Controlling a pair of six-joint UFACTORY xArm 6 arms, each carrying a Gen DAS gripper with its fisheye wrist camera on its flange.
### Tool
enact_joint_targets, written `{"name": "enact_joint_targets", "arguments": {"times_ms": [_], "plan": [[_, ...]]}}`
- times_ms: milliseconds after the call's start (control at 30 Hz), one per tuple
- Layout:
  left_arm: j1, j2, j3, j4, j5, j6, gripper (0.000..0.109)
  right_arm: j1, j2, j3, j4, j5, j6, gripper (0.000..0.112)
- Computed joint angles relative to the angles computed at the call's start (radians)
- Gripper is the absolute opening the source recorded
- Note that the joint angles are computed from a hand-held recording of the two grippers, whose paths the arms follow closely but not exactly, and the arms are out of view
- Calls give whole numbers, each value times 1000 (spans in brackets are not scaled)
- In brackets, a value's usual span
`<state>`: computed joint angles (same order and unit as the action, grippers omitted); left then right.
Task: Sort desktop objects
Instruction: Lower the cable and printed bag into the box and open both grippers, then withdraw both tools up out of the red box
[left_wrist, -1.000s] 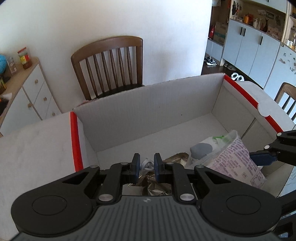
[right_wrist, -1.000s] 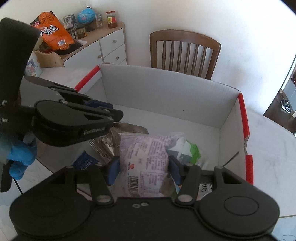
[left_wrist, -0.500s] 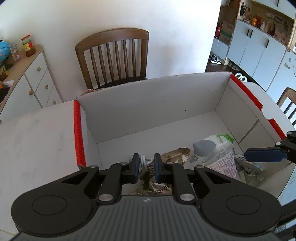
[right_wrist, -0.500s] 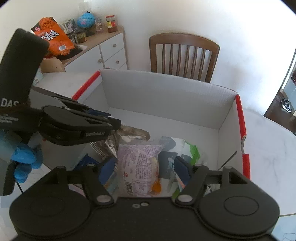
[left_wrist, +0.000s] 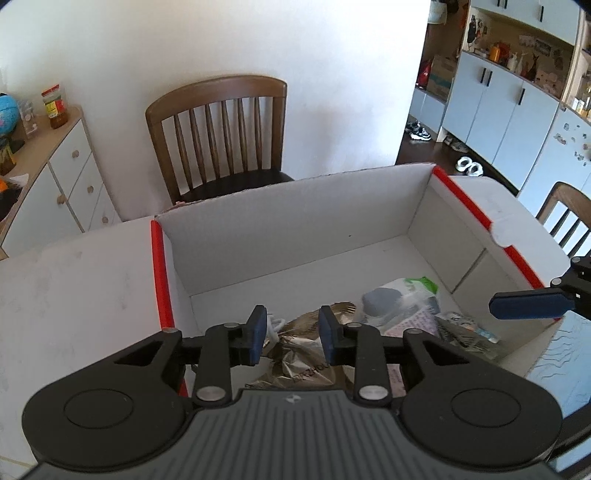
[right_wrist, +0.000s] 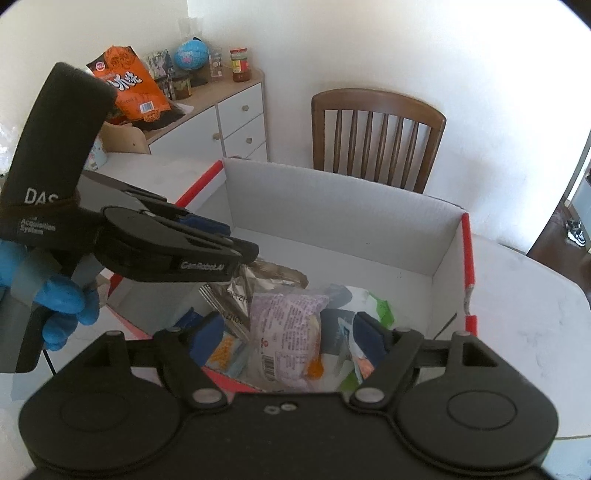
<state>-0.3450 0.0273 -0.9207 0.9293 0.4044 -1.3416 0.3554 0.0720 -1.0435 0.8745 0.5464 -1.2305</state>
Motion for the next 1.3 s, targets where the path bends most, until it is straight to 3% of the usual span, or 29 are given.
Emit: {"name": "enact_joint_targets", "arguments": {"times_ms": [567,800,867,900,933,1067,1133,1300], "plan": [[-64,-83,19,16,46,-33,29,-36,-88,63,-1,-3,0,77],[-85,-113,33,17,60,-42,29,-53,-120,82,12,9,-12,83],[-90,-121,37,14,62,-47,42,-59,-128,86,12,15,-11,84],[-92,-126,41,15,58,-52,63,-62,-131,88,11,19,-10,84],[-92,-131,46,18,50,-57,75,-64,-134,90,10,21,-9,85],[-104,-140,52,10,44,-53,76,-77,-153,106,16,29,-16,87],[-110,-145,56,10,44,-54,84,-83,-162,115,19,31,-19,88],[-131,-164,68,11,50,-55,84,-100,-186,131,24,41,-24,90]]}}
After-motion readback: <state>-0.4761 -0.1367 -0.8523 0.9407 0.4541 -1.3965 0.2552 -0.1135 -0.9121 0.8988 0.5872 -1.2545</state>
